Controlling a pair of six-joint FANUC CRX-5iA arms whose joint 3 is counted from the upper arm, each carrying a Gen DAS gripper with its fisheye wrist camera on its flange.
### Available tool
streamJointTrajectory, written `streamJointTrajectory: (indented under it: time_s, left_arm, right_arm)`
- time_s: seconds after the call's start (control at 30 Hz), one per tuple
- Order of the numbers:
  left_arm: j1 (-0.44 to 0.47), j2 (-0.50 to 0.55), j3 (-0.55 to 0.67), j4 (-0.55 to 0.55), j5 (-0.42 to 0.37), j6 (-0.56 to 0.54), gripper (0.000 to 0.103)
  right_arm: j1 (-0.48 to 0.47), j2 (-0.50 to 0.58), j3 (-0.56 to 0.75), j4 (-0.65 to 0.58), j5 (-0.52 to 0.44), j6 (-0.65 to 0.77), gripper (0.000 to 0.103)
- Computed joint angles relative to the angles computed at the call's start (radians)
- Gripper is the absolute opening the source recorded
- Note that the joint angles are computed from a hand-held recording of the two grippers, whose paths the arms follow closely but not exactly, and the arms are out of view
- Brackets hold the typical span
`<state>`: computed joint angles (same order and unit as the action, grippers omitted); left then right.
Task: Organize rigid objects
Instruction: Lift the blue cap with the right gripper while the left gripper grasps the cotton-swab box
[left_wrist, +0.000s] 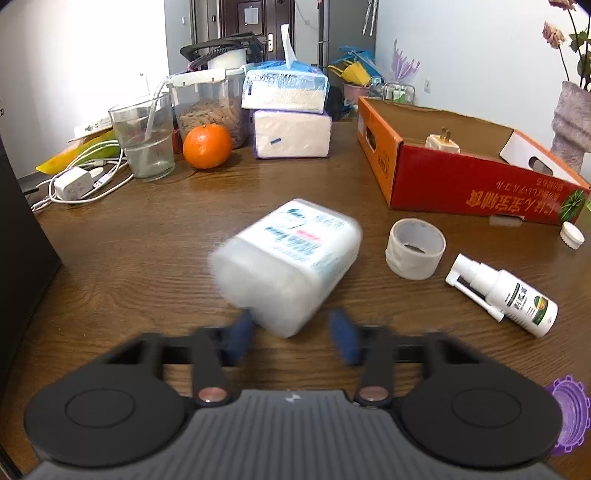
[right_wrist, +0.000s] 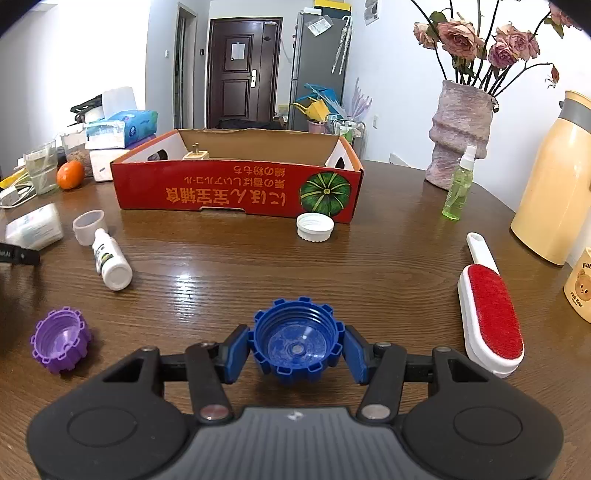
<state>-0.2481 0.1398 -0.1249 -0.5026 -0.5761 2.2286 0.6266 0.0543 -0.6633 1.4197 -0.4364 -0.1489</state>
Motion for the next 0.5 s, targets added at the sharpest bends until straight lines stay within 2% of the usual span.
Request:
streamJointTrajectory:
  time_s: [0.03,0.1,0.13,0.2,0.23,0.27,0.33,0.4,0.5]
  left_arm:
    - [0.008,-0.002,-0.007,0.02,0.012,-0.015,0.019]
    - [0.001,0.0,0.0,0.001,0.0,0.005,0.02]
    - [-0.008,0.002,0.008,-0.02,-0.015,0.021,0.026]
    - [-0.018,0.0,0.014,-0.04,-0.034,0.034,0.051]
    - [-0.024,-0.004,0.015,-0.055,-0.041,0.051,0.073]
    - [-0.036,-0.01,0.017,-0.092,-0.044,0.084,0.087]
    - [-0.047,-0.022,0.019,-0.132,-0.043,0.108,0.094]
    - [-0.035,-0.033,0.013,-0.119,-0.011,0.068,0.102]
    - [-0.034,-0.018,0.042,-0.14,-0.008,0.025,0.103]
  right_arm:
    - [0.0,-0.001,-0.001,0.002,0.001,-0.001,0.053]
    - [-0.002,-0.004,-0.004,0.006,0.003,-0.002,0.053]
    - [-0.002,-0.005,-0.005,0.008,0.004,-0.003,0.053]
    - [-0.006,-0.008,-0.008,0.017,0.007,-0.009,0.053]
    - [-0.008,-0.01,-0.01,0.02,0.009,-0.013,0.053]
    - [-0.011,-0.011,-0.011,0.022,0.011,-0.016,0.053]
    - [-0.015,-0.01,-0.01,0.024,0.014,-0.018,0.053]
    - [-0.019,-0.006,-0.007,0.02,0.014,-0.016,0.053]
    - [-0.024,0.0,-0.001,0.021,0.014,-0.019,0.053]
